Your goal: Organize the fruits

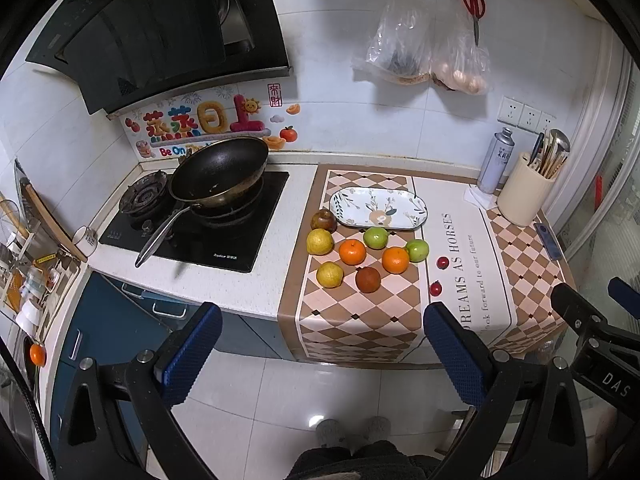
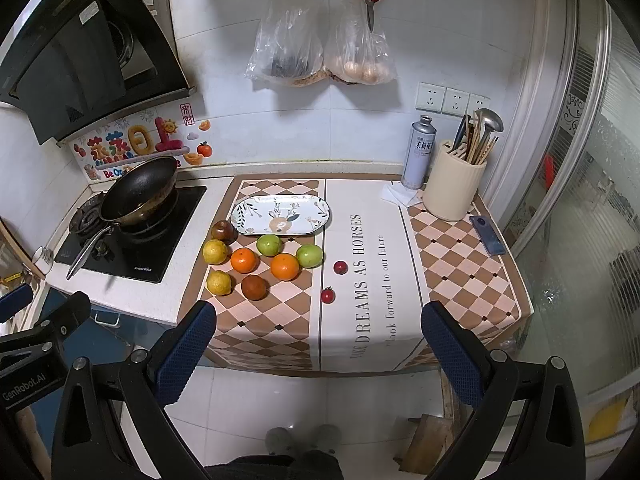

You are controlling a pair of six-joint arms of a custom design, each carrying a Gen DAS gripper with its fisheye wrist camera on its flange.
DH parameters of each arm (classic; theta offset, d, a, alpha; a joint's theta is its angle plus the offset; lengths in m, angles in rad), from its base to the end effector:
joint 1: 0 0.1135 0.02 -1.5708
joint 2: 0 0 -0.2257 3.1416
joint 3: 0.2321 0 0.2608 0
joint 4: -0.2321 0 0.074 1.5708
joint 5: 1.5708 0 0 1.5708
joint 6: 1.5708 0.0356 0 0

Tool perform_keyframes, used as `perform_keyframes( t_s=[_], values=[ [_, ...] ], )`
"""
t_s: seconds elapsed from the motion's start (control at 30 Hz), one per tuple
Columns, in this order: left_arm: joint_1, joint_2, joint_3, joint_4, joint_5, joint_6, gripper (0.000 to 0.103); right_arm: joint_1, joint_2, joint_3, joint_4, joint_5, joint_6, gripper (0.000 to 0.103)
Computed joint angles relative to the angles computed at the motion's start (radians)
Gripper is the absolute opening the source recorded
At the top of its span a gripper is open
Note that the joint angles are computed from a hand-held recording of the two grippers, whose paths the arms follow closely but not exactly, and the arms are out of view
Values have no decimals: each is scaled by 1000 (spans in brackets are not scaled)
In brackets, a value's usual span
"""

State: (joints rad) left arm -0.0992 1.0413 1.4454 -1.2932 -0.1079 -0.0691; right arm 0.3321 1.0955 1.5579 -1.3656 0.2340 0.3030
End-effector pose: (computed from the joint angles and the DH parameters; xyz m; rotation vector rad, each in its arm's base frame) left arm 0.1842 -0.0145 0.3783 -0.0100 2.4536 0.0589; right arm 0.1770 0.0523 0.3958 0.0639 2.4393 -0.0083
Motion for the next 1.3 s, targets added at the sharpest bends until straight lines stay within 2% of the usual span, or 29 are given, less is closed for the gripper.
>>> perform_keyframes(
  t_s=[0.2,0.33,0.53,0.63,0.73,0.83,0.9,0.93,1.03,1.1,1.13,1.23,1.3],
  values=[
    [19,26,29,-1,16,13,103,2,26,21,19,6,26,103],
    [64,57,44,24,47,48,103,3,-2,-36,78,-5,80,103],
    [156,77,-58,209,71,116,103,-6,-21,-175,221,-15,103,103],
    [182,84,-143,336,37,143,103,-47,6,-247,294,-73,103,103],
    [197,197,-149,422,6,153,103,-107,83,-297,360,-149,82,103],
    [209,324,-111,444,7,144,103,-165,203,-323,446,-233,59,100],
    [211,447,-53,442,3,139,103,-202,314,-312,509,-291,35,87],
    [209,521,-13,447,-8,133,103,-220,383,-289,531,-314,19,85],
    [187,694,91,455,-55,117,103,-268,596,-180,576,-367,-17,83],
    [177,828,202,424,-57,101,103,-301,778,-38,567,-417,-33,84],
    [176,915,288,385,-50,89,102,-314,865,40,549,-434,-40,84],
    [177,1231,656,198,1,41,95,-351,1145,334,452,-495,-55,84],
    [175,1439,908,105,17,15,90,-364,1351,585,350,-516,-65,84]
  ],
)
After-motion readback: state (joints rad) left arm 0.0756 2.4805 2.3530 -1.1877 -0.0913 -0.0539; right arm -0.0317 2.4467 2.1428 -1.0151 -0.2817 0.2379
